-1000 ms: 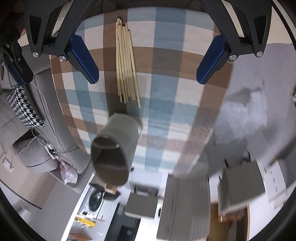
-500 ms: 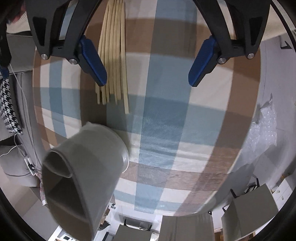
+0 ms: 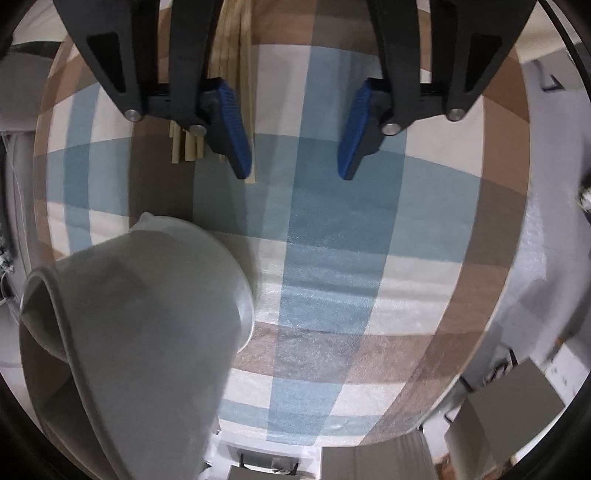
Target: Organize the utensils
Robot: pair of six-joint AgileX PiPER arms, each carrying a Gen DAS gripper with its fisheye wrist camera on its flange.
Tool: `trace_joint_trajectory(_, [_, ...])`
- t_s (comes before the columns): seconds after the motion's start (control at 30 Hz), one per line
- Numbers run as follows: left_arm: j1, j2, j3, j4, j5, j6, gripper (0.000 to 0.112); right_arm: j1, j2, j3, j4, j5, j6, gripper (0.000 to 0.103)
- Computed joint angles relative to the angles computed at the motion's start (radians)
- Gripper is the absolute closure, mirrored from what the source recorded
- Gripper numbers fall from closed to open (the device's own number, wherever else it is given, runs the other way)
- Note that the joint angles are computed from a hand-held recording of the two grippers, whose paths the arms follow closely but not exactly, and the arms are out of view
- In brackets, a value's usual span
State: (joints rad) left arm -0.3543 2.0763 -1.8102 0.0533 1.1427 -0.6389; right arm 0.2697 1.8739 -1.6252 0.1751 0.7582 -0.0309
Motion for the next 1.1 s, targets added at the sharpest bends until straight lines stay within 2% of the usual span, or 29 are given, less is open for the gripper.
trace_joint_trajectory(0.1, [-0.036,-0.005,-0.031,0.035,0.039,0.008,0.093,-0.002,-0.006,0.004,0.003,0.003,0.001,0.000])
trace_joint_trajectory(0.17, [-0.061,-0.001,-0.056,0.051,0.059,0.024,0.108,-0.003,-0.010,0.005,-0.001,0.008,0.004,0.000])
trace_joint_trajectory(0.2, [-0.072,-0.007,-0.062,0.056,0.075,0.027,0.110,-0.004,-0.013,0.005,-0.006,0.014,0.010,0.000])
trace_joint_trajectory(0.4, [-0.057,-0.086,0.035,-0.014,0.017,0.033,0.112,-0.013,-0.022,-0.002,-0.010,0.041,0.023,0.000])
trace_joint_trajectory(0.47, [-0.040,-0.097,0.042,-0.025,0.017,0.039,0.112,-0.012,-0.018,-0.006,-0.014,0.055,0.029,0.000])
trace_joint_trajectory(0.6, [-0.012,-0.196,0.132,-0.059,0.005,0.043,0.112,-0.007,-0.004,-0.023,-0.027,0.091,0.057,0.003])
trace_joint_trajectory(0.73, [0.023,-0.318,0.226,-0.077,-0.021,0.086,0.112,0.000,0.022,-0.053,-0.011,0.141,0.059,0.015])
trace_joint_trajectory(0.83, [0.067,-0.395,0.287,-0.132,-0.024,0.128,0.112,0.005,0.055,-0.085,0.027,0.191,0.046,0.031])
trace_joint_trajectory(0.87, [0.100,-0.400,0.324,-0.157,-0.061,0.165,0.112,0.005,0.084,-0.119,0.063,0.227,0.033,0.036])
trace_joint_trajectory(0.97, [0.175,-0.447,0.392,-0.218,-0.098,0.234,0.112,0.014,0.155,-0.207,0.113,0.288,0.019,0.051])
trace_joint_trajectory(1.03, [0.232,-0.472,0.428,-0.278,-0.120,0.282,0.112,0.024,0.204,-0.280,0.133,0.331,0.015,0.053])
trace_joint_trajectory(1.1, [0.312,-0.424,0.443,-0.363,-0.187,0.375,0.112,0.045,0.288,-0.405,0.137,0.396,0.018,0.056])
